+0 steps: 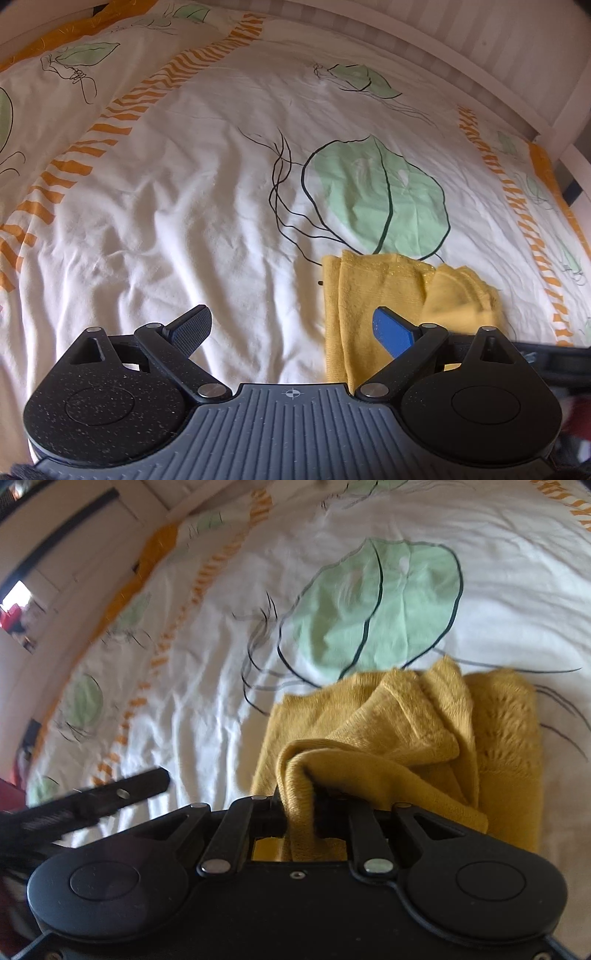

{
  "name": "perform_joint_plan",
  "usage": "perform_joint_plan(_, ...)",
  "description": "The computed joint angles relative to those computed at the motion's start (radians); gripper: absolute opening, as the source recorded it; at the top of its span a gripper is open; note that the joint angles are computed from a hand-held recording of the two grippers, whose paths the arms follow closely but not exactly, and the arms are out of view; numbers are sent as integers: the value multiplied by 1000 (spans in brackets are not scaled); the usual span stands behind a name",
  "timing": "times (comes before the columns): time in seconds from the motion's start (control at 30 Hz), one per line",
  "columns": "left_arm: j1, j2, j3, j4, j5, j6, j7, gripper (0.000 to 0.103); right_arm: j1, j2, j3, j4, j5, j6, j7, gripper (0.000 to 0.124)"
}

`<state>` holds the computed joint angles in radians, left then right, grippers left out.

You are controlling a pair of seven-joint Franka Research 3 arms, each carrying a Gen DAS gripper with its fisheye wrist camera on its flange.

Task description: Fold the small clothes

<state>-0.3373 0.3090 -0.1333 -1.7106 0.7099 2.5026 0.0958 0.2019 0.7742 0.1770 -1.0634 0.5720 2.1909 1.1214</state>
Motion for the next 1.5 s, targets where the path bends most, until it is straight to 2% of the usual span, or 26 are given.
perform_joint_plan(0.17, 4, -21, 4, -27, 12, 13, -21, 95, -10, 15, 21, 15, 35, -25, 20, 47)
perform_joint_plan(0.43, 19, -45, 1, -57, 24, 20, -65, 95, -30, 29, 70, 71, 130, -63, -33, 49)
perform_joint_plan(0.63, 25, -39, -5, -53, 14, 29, -49, 95, -45, -4, 67, 48, 179, -19, -94, 51)
perform_joint_plan(0.87, 24, -18, -11, -38, -16, 46, -6, 95, -65, -92, 21, -123, 168, 98, -148, 55)
perform_joint_plan(1.0, 17, 1, -12, -19, -38, 43, 28, 95, -79, -209, 30, -327, 166, 183, -336, 56)
perform_joint_plan(1.2, 10, 15, -11, -7, -69, 47, 64, 95, -83, -375, 64, -609, 278, 250, -750, 56)
perform_joint_plan(1.37, 10, 17, -10, -9, -92, 55, 82, 95, -45, -433, 58, -706, 351, 250, -1000, 55)
perform_joint_plan(1.43, 10, 19, -9, -8, -98, 57, 87, 95, -16, -443, 44, -728, 347, 263, -1055, 55)
perform_joint_plan(1.5, 8, 19, -8, -7, -101, 59, 89, 95, 11, -443, 32, -742, 332, 298, -1087, 49)
